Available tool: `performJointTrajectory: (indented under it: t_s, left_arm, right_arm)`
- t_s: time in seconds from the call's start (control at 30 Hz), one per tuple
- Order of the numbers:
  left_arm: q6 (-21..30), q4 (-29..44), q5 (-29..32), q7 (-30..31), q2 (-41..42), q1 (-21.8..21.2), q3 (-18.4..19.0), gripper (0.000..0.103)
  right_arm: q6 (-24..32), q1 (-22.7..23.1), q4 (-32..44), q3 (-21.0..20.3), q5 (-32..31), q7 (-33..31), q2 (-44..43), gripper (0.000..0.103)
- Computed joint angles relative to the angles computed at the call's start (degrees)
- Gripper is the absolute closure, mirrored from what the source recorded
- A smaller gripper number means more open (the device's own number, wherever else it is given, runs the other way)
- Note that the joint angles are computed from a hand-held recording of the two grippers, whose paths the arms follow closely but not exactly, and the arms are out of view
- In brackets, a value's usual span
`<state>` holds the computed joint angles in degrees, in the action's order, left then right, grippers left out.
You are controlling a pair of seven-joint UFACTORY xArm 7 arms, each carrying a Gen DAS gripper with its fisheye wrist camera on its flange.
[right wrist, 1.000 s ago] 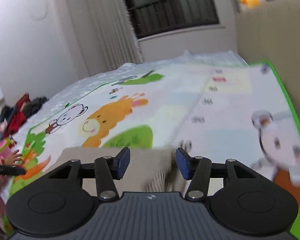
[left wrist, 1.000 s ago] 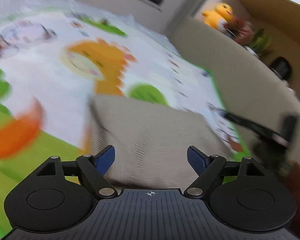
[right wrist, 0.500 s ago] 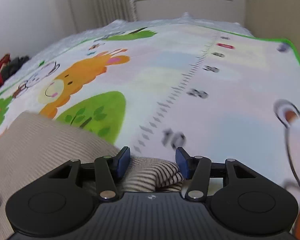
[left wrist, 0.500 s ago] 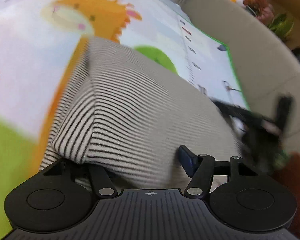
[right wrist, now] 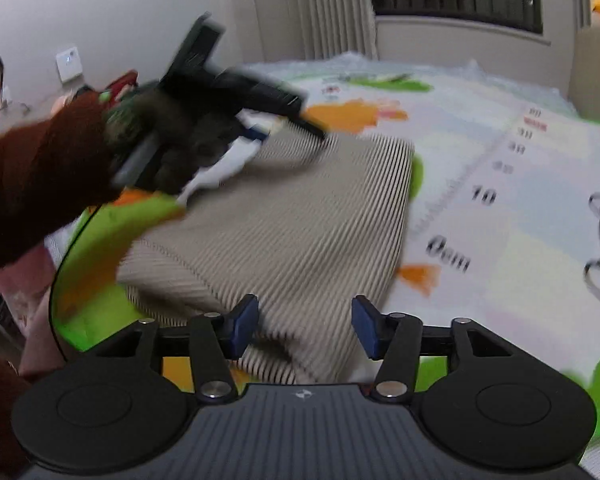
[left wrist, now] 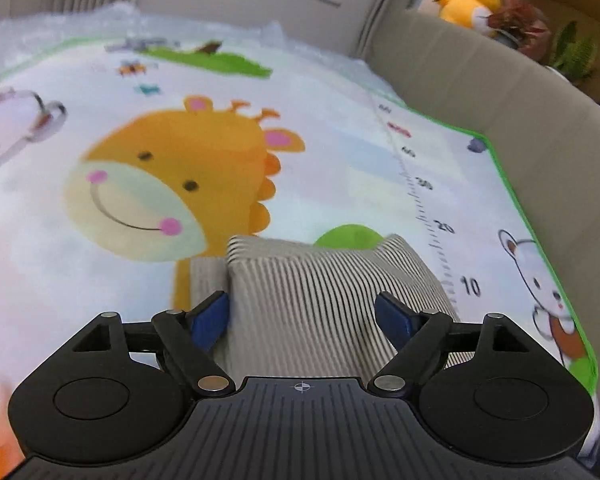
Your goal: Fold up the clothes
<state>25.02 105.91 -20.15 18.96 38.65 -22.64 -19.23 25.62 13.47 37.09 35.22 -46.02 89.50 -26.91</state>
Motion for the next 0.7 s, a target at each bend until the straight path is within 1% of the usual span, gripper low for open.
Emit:
performJointTrajectory:
  t_s: [0.07,0.1,0.17,0.23,0.33,0.37,0.4,0.47,0.5,0.57,0.63,0.67,0.7]
  left_arm:
    - [-5.33,-10.99,-2.78,5.04,-7.0,3.61,-3.08,0.018]
    - [-7.16,-15.22,-4.27,7.54,-9.74,5.2,-4.57,0.018]
    - [-9.1,-21.73,-6.26,11.66,-13.88,6.86,-6.23,0.019]
    - [-10.36,-25.96,-6.66,14.2,-16.32,6.55,-6.02,0.019]
    - [-12.65,-30.07,-2.61,13.13,-17.96,3.05,-2.1,0.019]
    - [-12.91,-30.56,-2.12,13.1,-18.01,2.96,-1.97,0.019]
    - [-12.91,-30.68,-2.36,13.5,-17.9,3.45,-2.49,0.019]
    - [-12.89,-30.9,-3.0,14.45,-17.67,4.35,-3.44,0.019]
    - [-12.83,-30.69,-3.37,14.86,-17.42,4.7,-3.84,0.018]
    - [-12.68,-30.05,-3.95,15.37,-16.83,5.06,-4.32,0.018]
    - [-12.56,-29.59,-4.06,15.48,-16.29,4.99,-4.37,0.017]
    - [-12.6,-29.53,-4.29,15.61,-16.13,5.1,-4.54,0.016]
    - [-12.72,-29.59,-4.66,15.85,-16.06,5.35,-4.84,0.015]
  right_arm:
    - [0.13,-2.32,1.44,0.21,-2.59,0.39,-0.02,0.048]
    - [-1.05,-4.3,2.43,0.51,-4.93,1.41,0.93,0.048]
    - [-4.06,-8.31,4.82,1.55,-10.77,5.11,4.73,0.048]
    - [-4.81,-10.21,7.91,1.93,-15.31,7.79,11.45,0.047]
    - [-1.46,-10.42,10.97,3.33,-22.74,13.51,20.05,0.044]
    - [-0.43,-9.6,11.26,3.05,-22.99,13.8,20.55,0.044]
    - [0.16,-8.51,10.94,2.38,-21.29,12.73,19.38,0.044]
    - [1.35,-5.66,9.71,0.92,-17.2,9.35,15.76,0.044]
    - [2.06,-3.98,9.2,0.54,-16.42,7.29,14.24,0.044]
    - [3.61,-0.56,8.59,0.05,-15.75,3.23,11.88,0.04]
    - [3.24,2.92,8.05,-0.35,-16.15,0.01,10.3,0.03]
    - [2.52,4.67,7.68,-0.62,-16.58,-1.75,9.91,0.029]
    - [3.24,6.05,8.18,-0.48,-17.06,-3.6,10.76,0.027]
